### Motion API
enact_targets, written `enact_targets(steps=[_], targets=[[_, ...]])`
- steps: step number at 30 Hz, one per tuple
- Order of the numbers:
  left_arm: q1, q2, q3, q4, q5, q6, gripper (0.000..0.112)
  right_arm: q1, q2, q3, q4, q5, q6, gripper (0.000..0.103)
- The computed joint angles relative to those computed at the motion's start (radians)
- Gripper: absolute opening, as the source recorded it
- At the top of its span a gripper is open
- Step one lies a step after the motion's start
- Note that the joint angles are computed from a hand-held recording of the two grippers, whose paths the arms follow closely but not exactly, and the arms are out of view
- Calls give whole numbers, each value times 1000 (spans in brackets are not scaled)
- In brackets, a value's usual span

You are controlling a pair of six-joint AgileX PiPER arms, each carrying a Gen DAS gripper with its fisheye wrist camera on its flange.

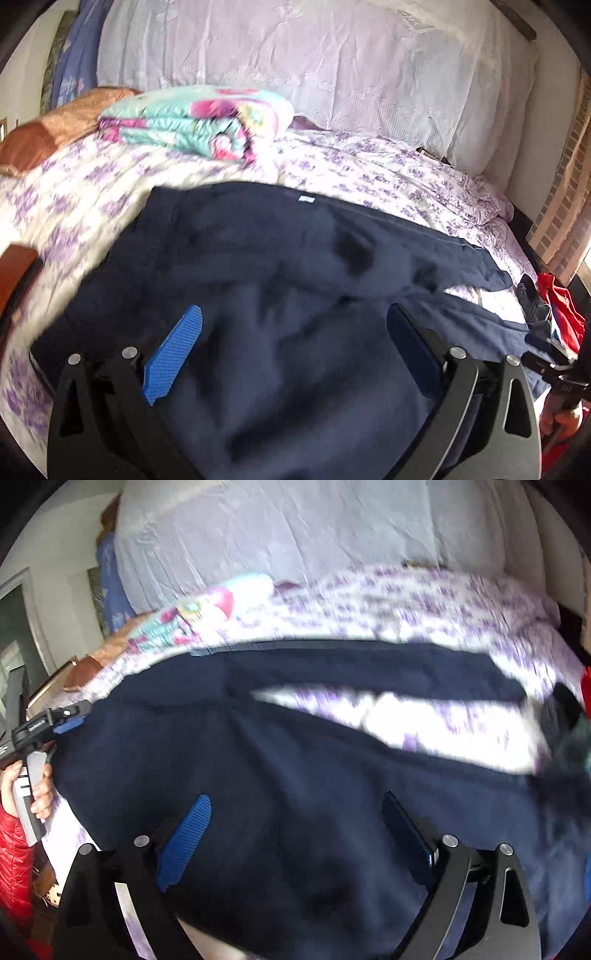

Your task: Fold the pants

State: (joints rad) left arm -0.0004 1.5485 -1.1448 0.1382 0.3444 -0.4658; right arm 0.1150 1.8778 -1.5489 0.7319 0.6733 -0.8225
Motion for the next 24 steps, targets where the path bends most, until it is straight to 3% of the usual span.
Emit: enact_targets(steps=[2,4,6,9,11,13,18,21,24], targets=[[-18,78,-114,53,66,-24,98,40,58,-116,-64,15,66,97],[-17,162,-212,19,132,13,98,82,150,-257,-165,61,190,97],[4,255,-297,-63,199,77,98,108,243,-370,-223,134,264,97],[11,339,-350,-60,249,68,98,139,344,-490,-327,236,349,100],[-17,328,-342,13,241,21,98,139,304,-439,-313,198,321,100],[-19,329,-340,11,244,25,98,137,312,-452,-320,215,327,100],[23,248,-234,-102,128,81,98,113,317,-454,-234,223,291,100],[63,216,-229,-211,110,175,98,100,321,-449,-202,223,271,100],[74,210,-279,-86,149,101,98,101,315,-424,-199,205,259,100]])
